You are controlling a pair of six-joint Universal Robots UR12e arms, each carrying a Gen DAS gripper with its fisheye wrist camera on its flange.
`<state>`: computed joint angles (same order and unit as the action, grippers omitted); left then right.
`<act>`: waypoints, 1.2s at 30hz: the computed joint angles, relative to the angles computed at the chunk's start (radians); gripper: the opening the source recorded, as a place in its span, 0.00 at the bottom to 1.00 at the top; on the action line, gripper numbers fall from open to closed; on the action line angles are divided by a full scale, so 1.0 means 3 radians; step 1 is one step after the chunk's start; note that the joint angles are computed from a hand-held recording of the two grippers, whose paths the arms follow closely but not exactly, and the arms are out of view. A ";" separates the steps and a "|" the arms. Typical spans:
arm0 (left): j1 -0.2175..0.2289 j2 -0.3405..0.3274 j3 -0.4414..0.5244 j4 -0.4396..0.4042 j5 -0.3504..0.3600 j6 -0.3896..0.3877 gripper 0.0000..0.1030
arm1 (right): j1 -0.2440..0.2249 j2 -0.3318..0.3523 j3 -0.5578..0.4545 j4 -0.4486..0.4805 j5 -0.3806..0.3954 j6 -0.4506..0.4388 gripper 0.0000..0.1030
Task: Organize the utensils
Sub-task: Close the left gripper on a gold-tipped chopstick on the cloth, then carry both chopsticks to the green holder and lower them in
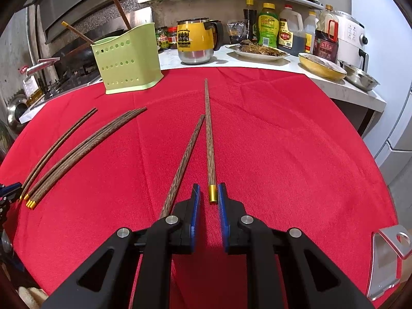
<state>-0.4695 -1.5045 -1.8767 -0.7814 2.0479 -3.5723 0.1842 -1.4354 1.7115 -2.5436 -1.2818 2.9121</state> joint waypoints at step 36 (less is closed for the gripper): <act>0.0000 0.0143 0.0202 0.1631 0.0368 0.0527 0.07 | -0.0049 -0.0373 -0.0163 -0.0947 0.0061 0.0395 0.07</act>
